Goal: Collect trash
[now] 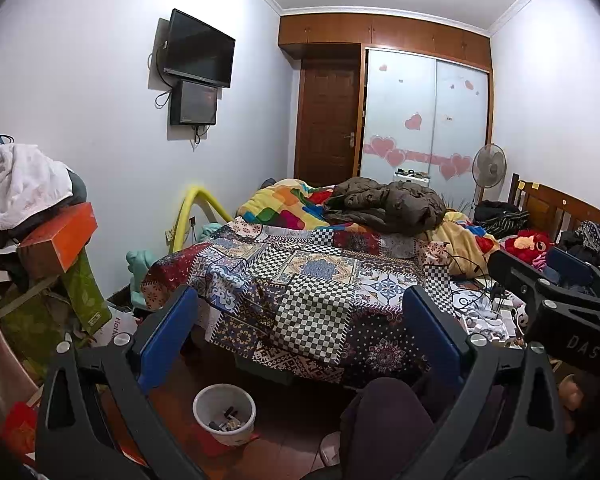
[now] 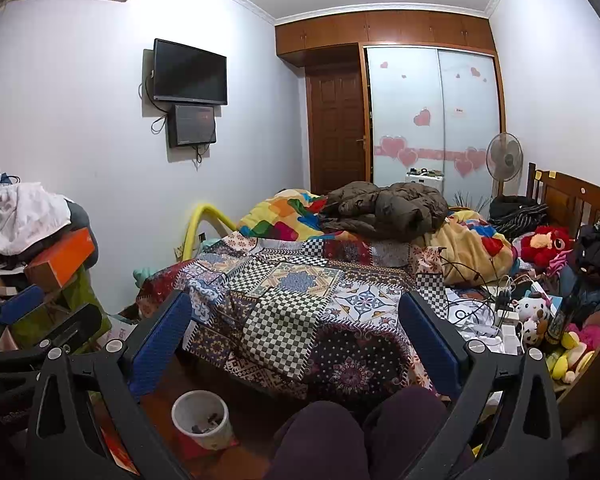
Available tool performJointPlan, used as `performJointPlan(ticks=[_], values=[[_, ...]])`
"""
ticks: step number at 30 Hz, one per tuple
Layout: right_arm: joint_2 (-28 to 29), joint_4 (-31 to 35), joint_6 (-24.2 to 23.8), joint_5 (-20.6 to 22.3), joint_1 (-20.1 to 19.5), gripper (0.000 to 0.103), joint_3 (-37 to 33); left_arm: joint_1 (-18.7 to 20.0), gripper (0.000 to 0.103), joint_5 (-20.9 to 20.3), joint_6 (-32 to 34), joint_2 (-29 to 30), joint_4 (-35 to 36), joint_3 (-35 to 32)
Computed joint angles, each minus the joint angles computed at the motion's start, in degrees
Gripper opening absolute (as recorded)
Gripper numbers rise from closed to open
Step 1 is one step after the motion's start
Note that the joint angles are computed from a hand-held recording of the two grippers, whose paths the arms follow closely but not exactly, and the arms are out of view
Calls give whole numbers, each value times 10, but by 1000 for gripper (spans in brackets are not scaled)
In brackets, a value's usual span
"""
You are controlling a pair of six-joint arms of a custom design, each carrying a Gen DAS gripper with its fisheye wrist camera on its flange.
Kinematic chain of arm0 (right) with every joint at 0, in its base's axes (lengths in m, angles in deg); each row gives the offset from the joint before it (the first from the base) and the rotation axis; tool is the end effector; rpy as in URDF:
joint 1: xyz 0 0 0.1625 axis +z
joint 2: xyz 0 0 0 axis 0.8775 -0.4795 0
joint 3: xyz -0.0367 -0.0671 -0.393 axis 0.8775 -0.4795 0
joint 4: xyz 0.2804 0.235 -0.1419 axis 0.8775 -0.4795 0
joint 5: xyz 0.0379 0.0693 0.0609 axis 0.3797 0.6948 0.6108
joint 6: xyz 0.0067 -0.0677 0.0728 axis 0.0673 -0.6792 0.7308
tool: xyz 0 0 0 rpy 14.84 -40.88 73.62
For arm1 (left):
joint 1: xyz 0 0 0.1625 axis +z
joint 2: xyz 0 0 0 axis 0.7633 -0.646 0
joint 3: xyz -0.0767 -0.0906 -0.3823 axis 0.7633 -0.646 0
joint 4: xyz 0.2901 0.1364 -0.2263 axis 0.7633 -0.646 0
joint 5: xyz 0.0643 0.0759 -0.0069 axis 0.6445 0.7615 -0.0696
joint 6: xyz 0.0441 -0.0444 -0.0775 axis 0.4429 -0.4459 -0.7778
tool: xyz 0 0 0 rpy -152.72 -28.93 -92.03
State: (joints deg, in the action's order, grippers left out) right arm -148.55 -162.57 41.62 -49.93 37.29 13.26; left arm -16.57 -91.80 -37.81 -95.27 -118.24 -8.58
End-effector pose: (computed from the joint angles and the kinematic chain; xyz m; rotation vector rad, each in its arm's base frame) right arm 0.1747 -0.5661 0.4821 0.4093 -1.9365 1.4580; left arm -0.5343 -0.5992 0.1138 0.8681 2.2111 -1.3451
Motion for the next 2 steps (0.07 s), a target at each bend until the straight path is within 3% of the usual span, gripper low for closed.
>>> performJointPlan(ticks=[2], values=[[0, 1, 2, 1, -1, 103, 1, 1, 102, 2, -5, 0, 9, -3]])
